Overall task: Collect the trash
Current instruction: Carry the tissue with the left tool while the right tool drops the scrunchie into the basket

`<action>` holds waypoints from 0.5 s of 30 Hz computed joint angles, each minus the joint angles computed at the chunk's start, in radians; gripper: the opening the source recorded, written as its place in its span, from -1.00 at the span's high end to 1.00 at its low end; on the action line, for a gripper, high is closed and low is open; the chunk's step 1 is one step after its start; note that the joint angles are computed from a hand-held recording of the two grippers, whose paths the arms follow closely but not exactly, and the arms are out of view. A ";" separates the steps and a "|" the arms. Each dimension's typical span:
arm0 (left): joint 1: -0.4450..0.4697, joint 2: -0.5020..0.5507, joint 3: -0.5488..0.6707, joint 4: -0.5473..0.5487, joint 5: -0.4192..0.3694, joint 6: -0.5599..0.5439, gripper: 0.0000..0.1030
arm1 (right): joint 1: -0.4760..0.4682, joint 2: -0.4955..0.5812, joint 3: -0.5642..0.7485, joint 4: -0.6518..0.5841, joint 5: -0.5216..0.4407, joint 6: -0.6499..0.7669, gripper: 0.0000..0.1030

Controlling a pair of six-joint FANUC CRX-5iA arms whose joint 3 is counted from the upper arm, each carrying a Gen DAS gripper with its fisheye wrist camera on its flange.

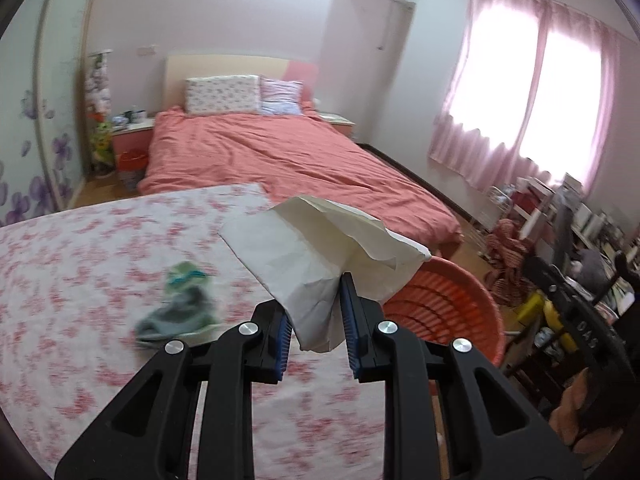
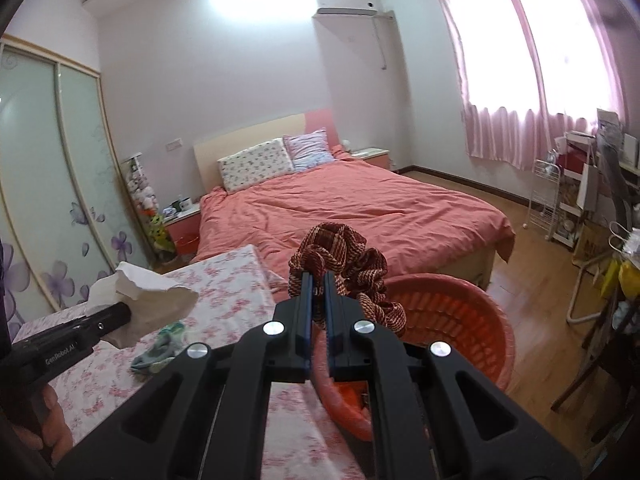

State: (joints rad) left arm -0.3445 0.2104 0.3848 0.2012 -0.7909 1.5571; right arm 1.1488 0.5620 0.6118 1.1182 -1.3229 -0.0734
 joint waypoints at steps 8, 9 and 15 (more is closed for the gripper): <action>-0.073 0.099 0.087 0.025 -0.026 -0.022 0.56 | -0.028 -0.118 -0.211 0.004 0.040 -0.130 0.88; -0.083 0.110 0.099 0.024 -0.031 -0.019 0.56 | -0.033 -0.130 -0.232 0.004 0.046 -0.143 0.88; -0.124 0.179 0.163 0.045 -0.061 -0.033 0.56 | -0.054 -0.184 -0.336 0.008 0.077 -0.209 0.88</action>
State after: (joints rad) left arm -0.4681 0.3898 0.5482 0.2467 -0.8516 1.5242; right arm 1.0952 0.3780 0.2762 1.1266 -1.2460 -0.2820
